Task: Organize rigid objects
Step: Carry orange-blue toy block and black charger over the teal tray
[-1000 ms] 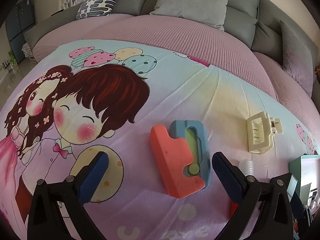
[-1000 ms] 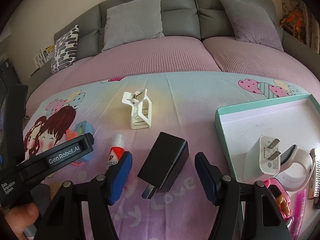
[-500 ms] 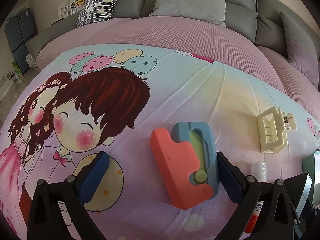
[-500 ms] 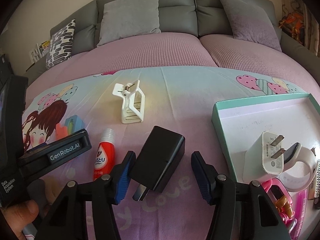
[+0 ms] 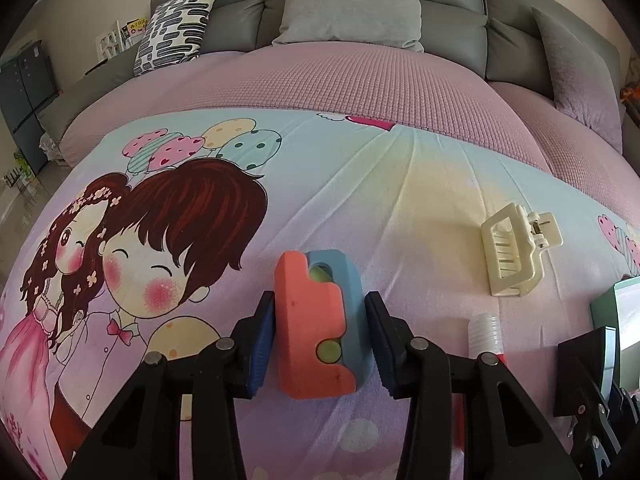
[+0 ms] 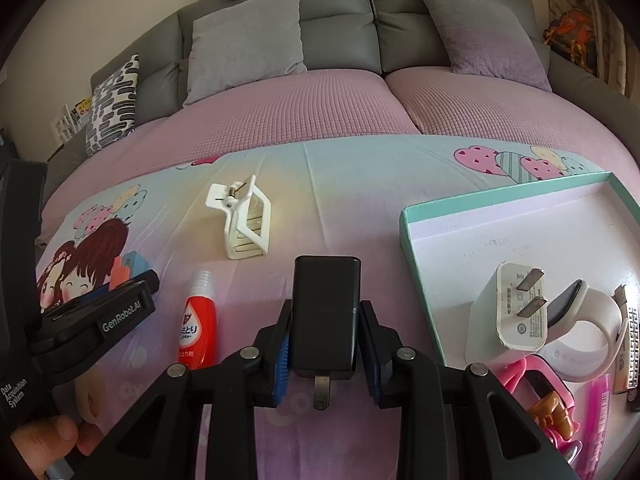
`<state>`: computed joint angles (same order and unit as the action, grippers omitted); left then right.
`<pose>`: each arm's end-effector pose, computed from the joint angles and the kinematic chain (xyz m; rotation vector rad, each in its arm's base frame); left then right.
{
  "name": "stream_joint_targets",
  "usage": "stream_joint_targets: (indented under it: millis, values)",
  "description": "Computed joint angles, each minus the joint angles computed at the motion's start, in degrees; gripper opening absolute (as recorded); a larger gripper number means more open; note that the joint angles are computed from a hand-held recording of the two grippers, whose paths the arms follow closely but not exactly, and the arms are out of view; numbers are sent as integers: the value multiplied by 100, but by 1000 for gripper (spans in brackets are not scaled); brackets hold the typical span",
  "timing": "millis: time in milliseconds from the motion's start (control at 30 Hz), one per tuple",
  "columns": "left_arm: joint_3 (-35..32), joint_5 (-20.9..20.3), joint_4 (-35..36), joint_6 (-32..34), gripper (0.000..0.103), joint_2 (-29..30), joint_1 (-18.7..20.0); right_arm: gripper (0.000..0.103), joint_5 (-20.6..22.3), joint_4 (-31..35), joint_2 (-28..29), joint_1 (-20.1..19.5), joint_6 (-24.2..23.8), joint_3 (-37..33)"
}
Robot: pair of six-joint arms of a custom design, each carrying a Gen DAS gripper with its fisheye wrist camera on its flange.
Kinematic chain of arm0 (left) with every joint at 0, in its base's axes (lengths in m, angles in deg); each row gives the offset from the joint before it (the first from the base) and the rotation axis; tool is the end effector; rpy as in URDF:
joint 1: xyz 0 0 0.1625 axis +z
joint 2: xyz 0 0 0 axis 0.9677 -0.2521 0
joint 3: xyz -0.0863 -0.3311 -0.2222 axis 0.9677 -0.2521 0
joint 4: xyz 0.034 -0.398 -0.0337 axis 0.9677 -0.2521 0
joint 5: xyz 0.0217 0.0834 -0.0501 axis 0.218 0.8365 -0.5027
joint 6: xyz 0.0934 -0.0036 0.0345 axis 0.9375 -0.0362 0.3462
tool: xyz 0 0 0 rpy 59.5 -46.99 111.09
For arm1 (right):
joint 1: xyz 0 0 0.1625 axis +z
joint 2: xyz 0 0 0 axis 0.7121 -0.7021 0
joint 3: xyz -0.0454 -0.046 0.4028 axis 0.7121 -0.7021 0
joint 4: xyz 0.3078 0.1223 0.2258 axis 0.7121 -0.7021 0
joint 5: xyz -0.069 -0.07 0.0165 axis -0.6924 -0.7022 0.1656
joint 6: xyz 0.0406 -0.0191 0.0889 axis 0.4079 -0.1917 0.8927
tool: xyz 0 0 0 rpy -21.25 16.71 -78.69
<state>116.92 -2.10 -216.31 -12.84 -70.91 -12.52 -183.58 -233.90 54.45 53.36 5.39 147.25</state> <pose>-0.1060 -0.6959 0.1132 -0.0928 2.0978 -0.8625 0.1905 -0.6749 0.0234 0.4463 -2.4050 0.8408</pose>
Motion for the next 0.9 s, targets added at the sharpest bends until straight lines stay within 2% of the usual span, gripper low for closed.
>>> stream_joint_targets:
  millis: [267,567,900]
  values:
    - [124,-53,-252,9,45,-97,-55,31,121,-166,-124,44,-35,117]
    - [431,39,-1270,538,45,-303,-318,31,255,-588,-412,190,-168,390]
    - [578,-74,-2092,1132,45,-386,-649,31,240,-1057,-823,246,-233,814]
